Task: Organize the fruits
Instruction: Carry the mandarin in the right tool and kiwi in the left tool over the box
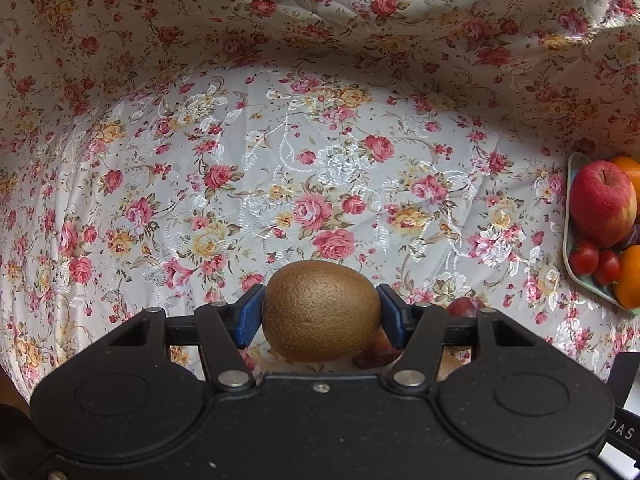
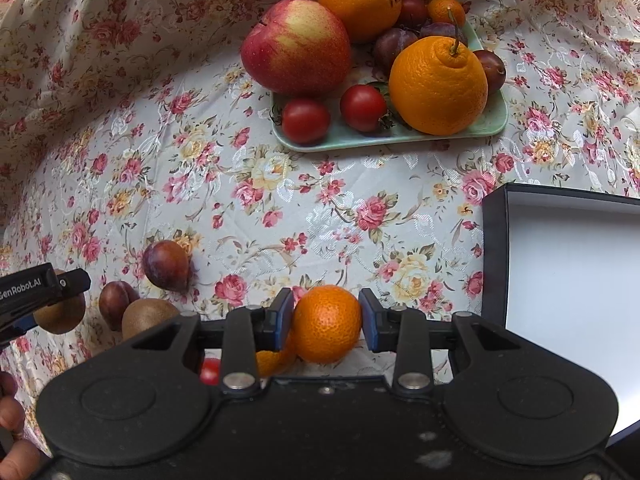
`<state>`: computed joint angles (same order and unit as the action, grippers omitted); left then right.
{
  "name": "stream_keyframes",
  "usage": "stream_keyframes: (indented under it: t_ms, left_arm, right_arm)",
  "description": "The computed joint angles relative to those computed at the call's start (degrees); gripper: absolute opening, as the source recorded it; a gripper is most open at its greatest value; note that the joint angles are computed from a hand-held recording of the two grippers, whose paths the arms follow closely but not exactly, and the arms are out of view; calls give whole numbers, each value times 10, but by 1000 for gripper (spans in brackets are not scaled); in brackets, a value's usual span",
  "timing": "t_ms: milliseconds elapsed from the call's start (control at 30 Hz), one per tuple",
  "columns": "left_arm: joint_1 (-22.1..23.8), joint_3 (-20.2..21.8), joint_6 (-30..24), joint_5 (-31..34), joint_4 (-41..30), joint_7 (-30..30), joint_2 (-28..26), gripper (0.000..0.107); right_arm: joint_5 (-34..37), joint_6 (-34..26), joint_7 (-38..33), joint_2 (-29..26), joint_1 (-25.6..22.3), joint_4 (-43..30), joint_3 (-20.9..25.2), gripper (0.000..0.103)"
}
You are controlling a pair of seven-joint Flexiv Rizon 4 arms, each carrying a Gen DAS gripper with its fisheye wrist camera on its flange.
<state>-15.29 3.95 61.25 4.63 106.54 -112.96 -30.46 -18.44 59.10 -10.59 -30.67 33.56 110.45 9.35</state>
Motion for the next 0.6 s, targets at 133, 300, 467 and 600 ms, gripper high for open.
stream_keyframes:
  t_ms: [133, 300, 467, 600]
  left_arm:
    - [-21, 4, -9, 13, -5, -27, 19, 63]
    - [-45, -2, -13, 38, -9, -52, 33, 63]
    - [-54, -27, -11, 36, 0, -43, 41, 63]
    - [-69, -44, -9, 32, 9, -29, 51, 63]
  right_arm:
    - [-8, 13, 12, 22, 3, 24, -3, 37]
    - [-19, 29, 28, 48, 1, 58, -4, 37]
    - [-46, 39, 66, 91, 0, 115, -11, 37]
    - [-66, 32, 102, 126, -9, 165, -9, 37]
